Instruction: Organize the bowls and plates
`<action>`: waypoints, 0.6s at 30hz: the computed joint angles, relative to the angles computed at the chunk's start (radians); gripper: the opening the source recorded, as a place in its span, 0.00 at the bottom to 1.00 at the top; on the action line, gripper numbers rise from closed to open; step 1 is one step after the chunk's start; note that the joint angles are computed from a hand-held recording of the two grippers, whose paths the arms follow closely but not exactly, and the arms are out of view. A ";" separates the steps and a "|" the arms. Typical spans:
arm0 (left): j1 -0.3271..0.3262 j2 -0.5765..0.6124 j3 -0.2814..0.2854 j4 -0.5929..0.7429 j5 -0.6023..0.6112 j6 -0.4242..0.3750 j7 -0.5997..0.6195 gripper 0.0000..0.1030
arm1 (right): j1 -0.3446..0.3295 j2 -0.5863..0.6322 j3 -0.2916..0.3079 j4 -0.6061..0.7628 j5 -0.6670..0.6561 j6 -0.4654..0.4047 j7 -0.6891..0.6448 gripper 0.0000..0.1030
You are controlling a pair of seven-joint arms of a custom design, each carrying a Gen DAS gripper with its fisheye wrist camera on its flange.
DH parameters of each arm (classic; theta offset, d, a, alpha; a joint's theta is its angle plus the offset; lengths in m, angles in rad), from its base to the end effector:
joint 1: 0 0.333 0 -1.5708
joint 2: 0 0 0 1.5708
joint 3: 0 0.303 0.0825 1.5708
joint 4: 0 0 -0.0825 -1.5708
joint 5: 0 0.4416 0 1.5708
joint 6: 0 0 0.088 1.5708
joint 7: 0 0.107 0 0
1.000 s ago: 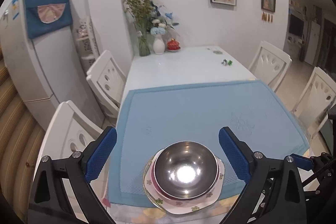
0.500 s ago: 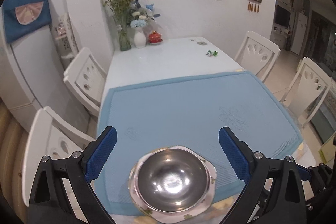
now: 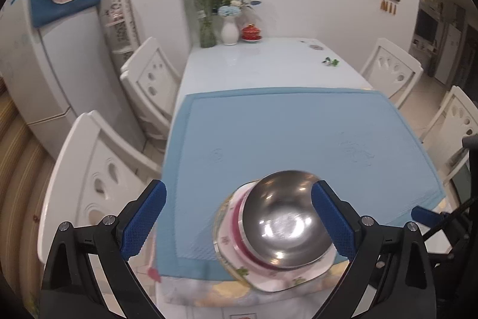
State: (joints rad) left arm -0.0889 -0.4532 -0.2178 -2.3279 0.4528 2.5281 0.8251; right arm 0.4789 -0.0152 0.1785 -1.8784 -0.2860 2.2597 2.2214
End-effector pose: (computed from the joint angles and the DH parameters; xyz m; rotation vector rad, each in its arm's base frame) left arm 0.4960 -0.1716 0.5494 -1.8601 1.6158 -0.6143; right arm 0.5167 0.3900 0.5251 -2.0836 1.8004 -0.4287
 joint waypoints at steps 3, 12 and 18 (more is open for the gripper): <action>-0.002 -0.012 0.012 -0.015 -0.021 -0.011 -0.003 0.95 | 0.005 0.013 0.002 0.014 -0.024 0.001 -0.022 0.72; -0.030 -0.001 0.027 -0.035 -0.090 -0.011 0.046 0.95 | 0.008 0.019 -0.008 0.022 -0.036 -0.020 0.014 0.72; -0.047 0.016 0.032 -0.022 -0.120 -0.020 0.093 0.95 | 0.002 0.008 -0.007 0.011 -0.007 -0.012 0.029 0.72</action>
State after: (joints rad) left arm -0.1361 -0.4371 -0.1856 -2.3495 0.3333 2.5076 0.9183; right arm 0.4808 -0.0072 0.1719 -1.8669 -0.2930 2.2480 2.2505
